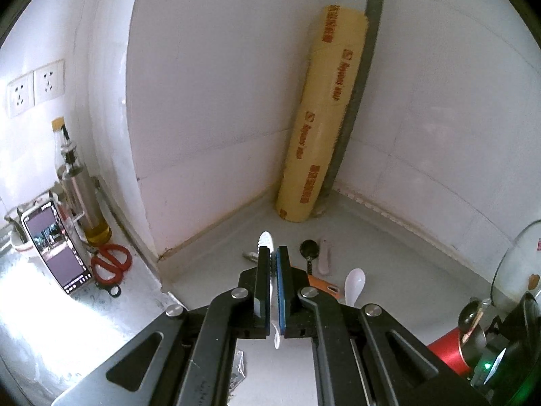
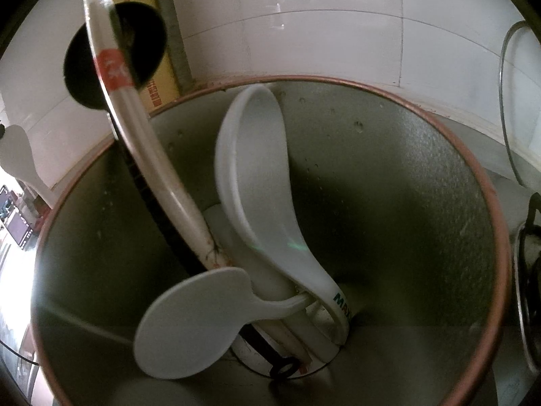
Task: Organize utensils
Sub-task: 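Lift the white rice paddle with the left tool toward the red canister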
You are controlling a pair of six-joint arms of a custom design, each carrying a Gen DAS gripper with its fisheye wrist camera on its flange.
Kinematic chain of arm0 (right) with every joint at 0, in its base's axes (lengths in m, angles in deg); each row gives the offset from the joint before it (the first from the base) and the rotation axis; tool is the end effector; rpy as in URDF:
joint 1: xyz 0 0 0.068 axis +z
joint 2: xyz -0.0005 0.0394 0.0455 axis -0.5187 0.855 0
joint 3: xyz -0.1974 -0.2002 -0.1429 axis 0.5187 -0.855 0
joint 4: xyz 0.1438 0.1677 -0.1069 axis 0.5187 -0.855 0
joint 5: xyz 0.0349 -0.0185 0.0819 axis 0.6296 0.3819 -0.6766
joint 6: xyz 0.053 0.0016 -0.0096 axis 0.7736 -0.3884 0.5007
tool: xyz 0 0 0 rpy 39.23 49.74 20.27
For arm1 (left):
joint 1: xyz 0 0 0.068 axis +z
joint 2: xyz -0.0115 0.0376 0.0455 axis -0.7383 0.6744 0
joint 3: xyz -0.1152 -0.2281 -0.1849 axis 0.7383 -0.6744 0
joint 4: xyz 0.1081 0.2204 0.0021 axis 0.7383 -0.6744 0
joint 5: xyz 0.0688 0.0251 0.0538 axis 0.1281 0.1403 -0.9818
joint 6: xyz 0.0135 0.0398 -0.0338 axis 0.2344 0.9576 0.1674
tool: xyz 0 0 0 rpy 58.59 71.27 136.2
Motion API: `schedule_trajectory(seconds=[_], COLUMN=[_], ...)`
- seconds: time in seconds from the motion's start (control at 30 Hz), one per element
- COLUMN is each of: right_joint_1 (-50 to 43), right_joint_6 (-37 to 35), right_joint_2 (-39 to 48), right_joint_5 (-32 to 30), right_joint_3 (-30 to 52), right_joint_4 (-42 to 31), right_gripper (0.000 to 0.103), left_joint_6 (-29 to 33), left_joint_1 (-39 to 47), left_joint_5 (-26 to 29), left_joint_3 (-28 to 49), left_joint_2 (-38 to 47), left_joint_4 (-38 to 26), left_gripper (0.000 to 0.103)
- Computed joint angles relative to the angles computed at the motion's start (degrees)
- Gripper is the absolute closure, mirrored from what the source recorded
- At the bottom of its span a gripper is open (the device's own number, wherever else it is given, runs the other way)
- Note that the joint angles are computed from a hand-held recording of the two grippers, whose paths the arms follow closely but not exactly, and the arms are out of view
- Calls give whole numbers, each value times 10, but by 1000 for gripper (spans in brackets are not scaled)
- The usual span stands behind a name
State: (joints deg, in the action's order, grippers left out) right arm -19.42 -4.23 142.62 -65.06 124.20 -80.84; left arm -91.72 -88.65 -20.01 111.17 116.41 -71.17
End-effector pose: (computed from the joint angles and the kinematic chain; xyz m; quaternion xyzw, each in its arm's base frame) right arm 0.3716 0.0890 0.1400 -0.2633 0.8971 0.1389 0.3265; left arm 0.1979 -0.1371 0.3079 -0.3095 0.8410 0.0646 0.4391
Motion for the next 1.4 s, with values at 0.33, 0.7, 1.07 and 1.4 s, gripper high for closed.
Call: schedule_trajectory(seconds=[0.33, 0.7, 1.07, 1.4], right_joint_1=[-12, -17, -31, -33], right_joint_6=[-22, -37, -59, -66], right_joint_2=[9, 4, 7, 1], right_joint_5=[-15, -25, -40, -42], right_joint_3=[21, 12, 18, 17], right_joint_4=[-19, -19, -31, -40], right_gripper=[9, 9, 9, 9], left_joint_6=[24, 147, 320, 440], left_joint_1=[-39, -69, -86, -86], left_joint_5=[-22, -52, -66, -16], left_joint_3=[119, 302, 486, 590], left_joint_2=[38, 118, 205, 271], left_joint_4=[-88, -131, -115, -59], left_gripper=[100, 100, 100, 100])
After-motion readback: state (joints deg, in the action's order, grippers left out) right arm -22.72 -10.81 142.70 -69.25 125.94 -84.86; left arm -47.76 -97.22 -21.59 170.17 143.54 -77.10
